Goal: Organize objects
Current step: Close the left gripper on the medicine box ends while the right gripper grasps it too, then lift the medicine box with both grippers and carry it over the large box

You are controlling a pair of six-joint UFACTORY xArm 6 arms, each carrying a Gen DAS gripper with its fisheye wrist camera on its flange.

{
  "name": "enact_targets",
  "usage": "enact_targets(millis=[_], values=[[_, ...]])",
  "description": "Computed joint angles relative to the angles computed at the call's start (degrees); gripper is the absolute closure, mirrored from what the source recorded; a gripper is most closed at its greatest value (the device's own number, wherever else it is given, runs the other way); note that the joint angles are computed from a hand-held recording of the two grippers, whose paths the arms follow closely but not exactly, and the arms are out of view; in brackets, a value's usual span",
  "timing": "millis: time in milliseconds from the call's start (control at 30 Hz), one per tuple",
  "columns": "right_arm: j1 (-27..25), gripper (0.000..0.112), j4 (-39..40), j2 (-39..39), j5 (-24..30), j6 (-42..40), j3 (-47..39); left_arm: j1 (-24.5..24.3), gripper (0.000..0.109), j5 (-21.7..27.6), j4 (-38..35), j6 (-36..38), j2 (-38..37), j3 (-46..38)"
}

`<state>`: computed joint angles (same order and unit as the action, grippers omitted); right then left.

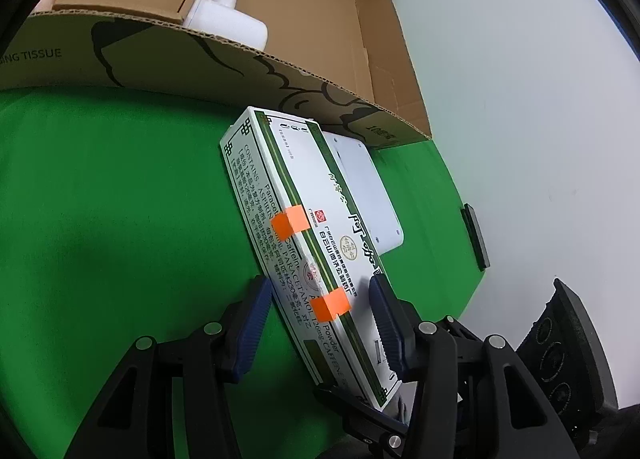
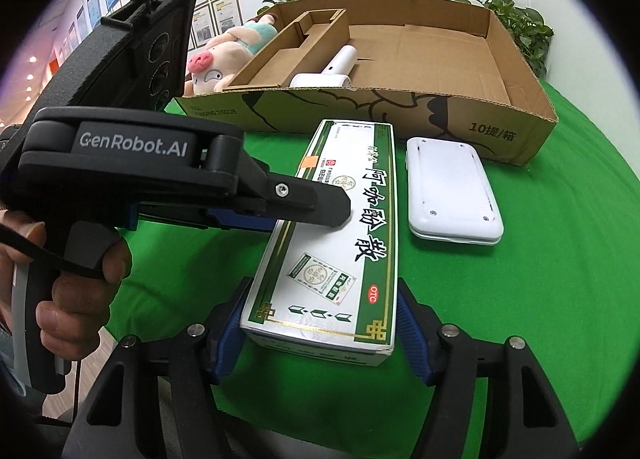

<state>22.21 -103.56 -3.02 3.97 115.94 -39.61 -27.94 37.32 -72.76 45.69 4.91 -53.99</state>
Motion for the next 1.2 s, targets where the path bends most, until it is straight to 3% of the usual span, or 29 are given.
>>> enact_targets(millis=[400, 500, 667, 867, 1200], values=[[-0.5, 0.048, -5.8, 0.3, -2.1, 9.2, -1.2, 3.2, 0.062, 7.7, -1.1, -1.4, 0.4, -0.3], [0.3, 0.049, -12.6, -0.1, -2.2, 16.3, -2.0, 4.5, 0.066, 11.1, -3.9, 1.2, -0.2, 0.1], [0.9, 0.049, -15.0, -1.0, -1.3, 18.9, -2.1, 3.7, 0.069, 8.9, -3.8, 2.9, -2.8, 1.0], [1.2, 0.05, -13.1, -2.7, 1.3, 16.3, -1.9, 3.3, 0.069, 7.4, -2.4, 2.9, -5.7, 0.6], [0.7, 0.051, -15.4, -5.1, 4.7, 15.9, -4.2, 2.8, 0.069, 5.8, 3.3, 3.0, -8.0, -4.5]])
